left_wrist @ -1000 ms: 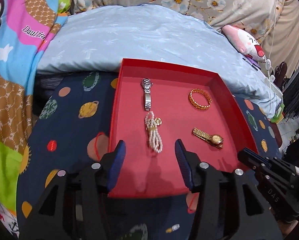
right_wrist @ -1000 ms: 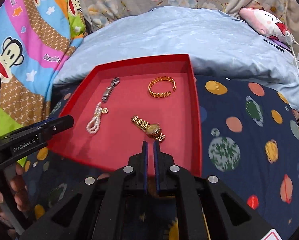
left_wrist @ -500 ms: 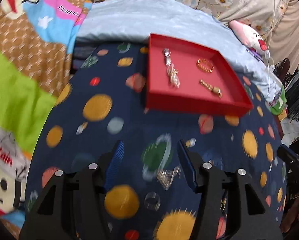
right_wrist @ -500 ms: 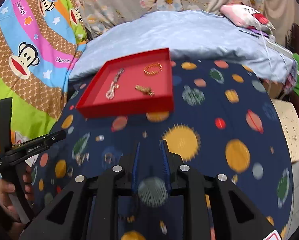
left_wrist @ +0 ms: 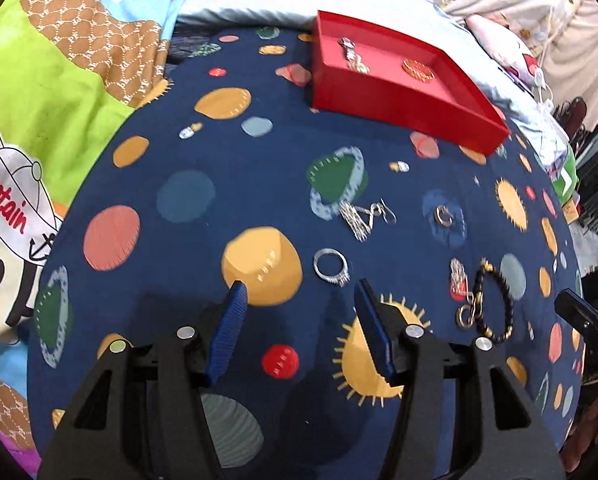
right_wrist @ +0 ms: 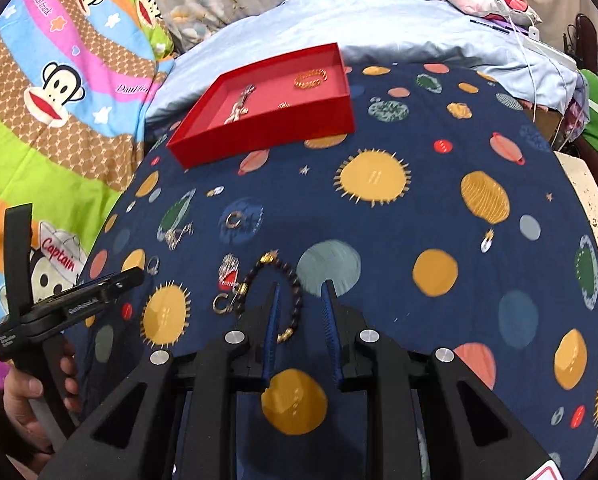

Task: Organize jewelry
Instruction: 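Withdraw both tools from the tray back over the remaining jewelry, then grasp the silver ring with the left tool while the right tool grasps the black bead bracelet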

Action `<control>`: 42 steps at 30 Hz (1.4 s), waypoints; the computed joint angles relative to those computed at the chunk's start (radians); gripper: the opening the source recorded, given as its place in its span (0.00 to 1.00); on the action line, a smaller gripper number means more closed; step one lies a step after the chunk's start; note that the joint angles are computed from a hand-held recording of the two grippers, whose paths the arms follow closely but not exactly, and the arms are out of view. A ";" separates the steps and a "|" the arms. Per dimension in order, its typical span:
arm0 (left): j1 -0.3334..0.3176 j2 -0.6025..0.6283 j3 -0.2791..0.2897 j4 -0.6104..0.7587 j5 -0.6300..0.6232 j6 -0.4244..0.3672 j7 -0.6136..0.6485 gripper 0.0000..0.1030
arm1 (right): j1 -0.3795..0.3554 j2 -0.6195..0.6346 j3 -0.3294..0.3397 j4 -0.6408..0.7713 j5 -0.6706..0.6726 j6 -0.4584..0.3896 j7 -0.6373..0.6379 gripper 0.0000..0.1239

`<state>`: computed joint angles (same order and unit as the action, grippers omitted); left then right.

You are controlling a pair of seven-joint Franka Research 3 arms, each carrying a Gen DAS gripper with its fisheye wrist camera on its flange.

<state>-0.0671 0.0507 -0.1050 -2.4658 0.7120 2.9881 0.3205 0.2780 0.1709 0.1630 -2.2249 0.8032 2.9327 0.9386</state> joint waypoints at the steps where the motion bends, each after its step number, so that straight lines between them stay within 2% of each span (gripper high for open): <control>1: -0.002 0.006 0.000 0.004 0.011 0.002 -0.008 0.52 | 0.000 -0.002 0.002 -0.003 0.004 -0.001 -0.004 0.16; 7: -0.030 0.042 0.018 0.051 0.125 -0.027 -0.107 0.53 | 0.006 -0.005 0.005 -0.008 0.014 -0.006 -0.008 0.17; 14: -0.048 0.074 0.027 0.099 0.198 -0.064 -0.153 0.49 | 0.012 -0.010 0.008 -0.012 0.028 -0.005 -0.023 0.21; 17: -0.055 0.081 0.032 0.111 0.237 -0.080 -0.179 0.41 | 0.015 -0.008 0.008 -0.012 0.031 -0.008 -0.025 0.21; 19: -0.051 0.083 0.030 0.113 0.238 -0.073 -0.176 0.30 | 0.016 -0.009 0.007 -0.012 0.031 -0.010 -0.025 0.22; 23: -0.045 0.083 0.030 0.108 0.229 -0.055 -0.161 0.19 | 0.018 -0.007 0.005 -0.014 0.030 -0.008 -0.023 0.22; 32: -0.039 0.061 0.023 0.076 0.164 -0.006 -0.106 0.19 | 0.014 0.021 0.003 0.003 0.011 -0.022 -0.005 0.23; 42: -0.040 0.024 0.004 0.051 0.140 -0.001 -0.084 0.19 | 0.014 0.082 0.000 0.045 -0.086 -0.015 0.055 0.23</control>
<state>-0.1070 0.0747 -0.1009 -2.4150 0.8517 2.9870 0.2362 0.2924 0.2531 0.1634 -2.1797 0.7168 2.9177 0.9937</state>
